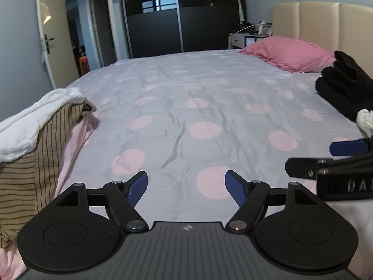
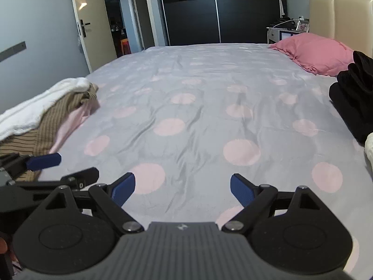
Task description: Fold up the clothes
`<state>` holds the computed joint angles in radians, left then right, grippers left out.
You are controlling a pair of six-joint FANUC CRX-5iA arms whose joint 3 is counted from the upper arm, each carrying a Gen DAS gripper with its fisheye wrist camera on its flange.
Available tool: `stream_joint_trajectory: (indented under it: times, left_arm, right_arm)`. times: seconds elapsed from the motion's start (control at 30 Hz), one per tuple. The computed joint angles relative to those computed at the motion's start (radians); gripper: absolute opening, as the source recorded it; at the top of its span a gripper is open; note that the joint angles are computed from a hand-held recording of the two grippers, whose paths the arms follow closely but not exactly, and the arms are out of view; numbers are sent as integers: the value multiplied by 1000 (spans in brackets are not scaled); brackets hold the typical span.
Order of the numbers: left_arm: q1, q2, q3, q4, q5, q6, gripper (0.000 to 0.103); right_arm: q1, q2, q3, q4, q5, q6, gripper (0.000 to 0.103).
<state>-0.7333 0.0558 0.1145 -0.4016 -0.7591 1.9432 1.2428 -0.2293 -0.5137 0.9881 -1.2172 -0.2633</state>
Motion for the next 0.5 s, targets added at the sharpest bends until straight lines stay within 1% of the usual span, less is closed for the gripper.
stream_joint_trajectory:
  times: [0.13, 0.27, 0.5]
  left_arm:
    - [-16, 12, 13, -41, -4, 34, 73]
    - [-29, 25, 35, -56, -23, 67, 73]
    - [-48, 44, 81, -79, -76, 103, 73]
  right_arm:
    - [-9, 11, 0, 14, -4, -2, 90]
    - [-12, 16, 6, 30, -20, -9, 90]
    - [-1, 27, 17, 56, -70, -16, 90]
